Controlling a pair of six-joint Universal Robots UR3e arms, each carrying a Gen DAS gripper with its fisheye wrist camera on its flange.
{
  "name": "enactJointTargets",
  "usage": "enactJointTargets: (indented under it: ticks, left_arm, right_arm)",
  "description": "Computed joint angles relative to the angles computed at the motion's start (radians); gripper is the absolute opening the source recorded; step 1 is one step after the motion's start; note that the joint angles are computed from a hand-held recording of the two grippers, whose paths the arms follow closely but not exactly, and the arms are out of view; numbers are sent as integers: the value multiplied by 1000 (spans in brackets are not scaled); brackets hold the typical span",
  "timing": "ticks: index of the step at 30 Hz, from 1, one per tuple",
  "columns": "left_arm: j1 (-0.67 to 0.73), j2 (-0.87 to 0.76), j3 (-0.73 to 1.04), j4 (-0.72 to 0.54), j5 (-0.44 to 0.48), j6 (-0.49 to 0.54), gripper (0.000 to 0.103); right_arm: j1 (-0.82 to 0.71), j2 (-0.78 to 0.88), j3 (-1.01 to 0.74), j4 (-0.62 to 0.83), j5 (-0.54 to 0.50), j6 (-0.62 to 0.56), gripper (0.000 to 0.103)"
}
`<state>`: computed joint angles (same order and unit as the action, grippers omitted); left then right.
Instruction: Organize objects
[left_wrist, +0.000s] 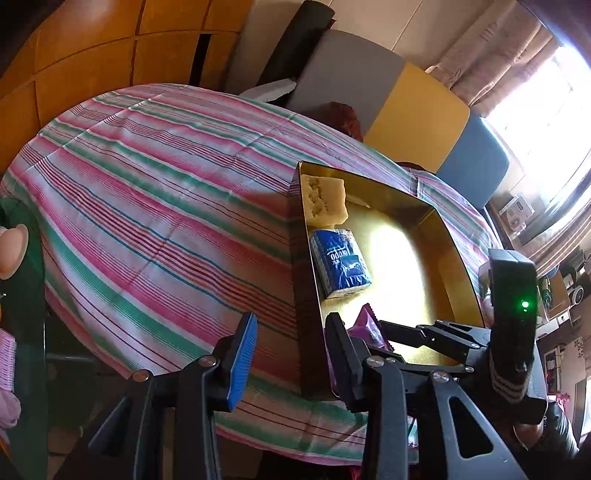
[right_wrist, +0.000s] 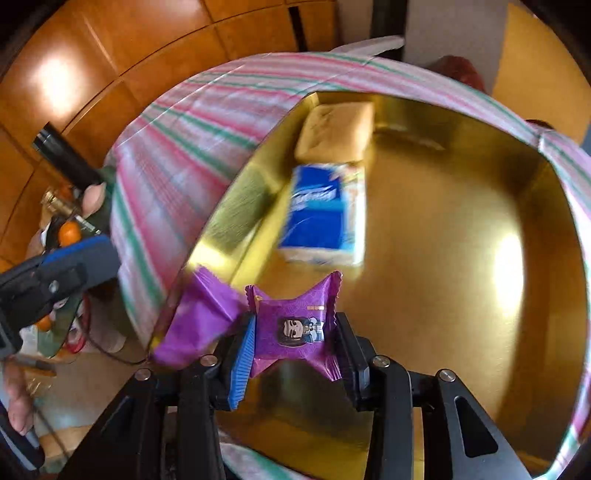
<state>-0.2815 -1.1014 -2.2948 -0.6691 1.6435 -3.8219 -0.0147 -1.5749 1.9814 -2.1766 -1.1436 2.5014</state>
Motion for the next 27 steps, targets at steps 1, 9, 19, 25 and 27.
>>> enactJointTargets:
  ticks: [1, 9, 19, 25, 27]
  left_arm:
    - [-6, -5, 4, -1, 4, -1, 39]
    - [-75, -54, 63, -5, 63, -15, 41]
    - [-235, -194, 240, -56, 208, -30, 41]
    - [-313, -303, 350, -68, 252, -13, 41]
    - [-339, -344, 392, -76, 263, -7, 41]
  right_arm:
    - [-2, -9, 11, -8, 2, 0, 47]
    - [-107, -100, 48, 31, 103, -26, 72]
    - [-280, -283, 89, 125, 174, -118, 83]
    - [-499, -410, 91, 281, 230, -265, 90]
    - [-570, -423, 80, 324, 247, -305, 91]
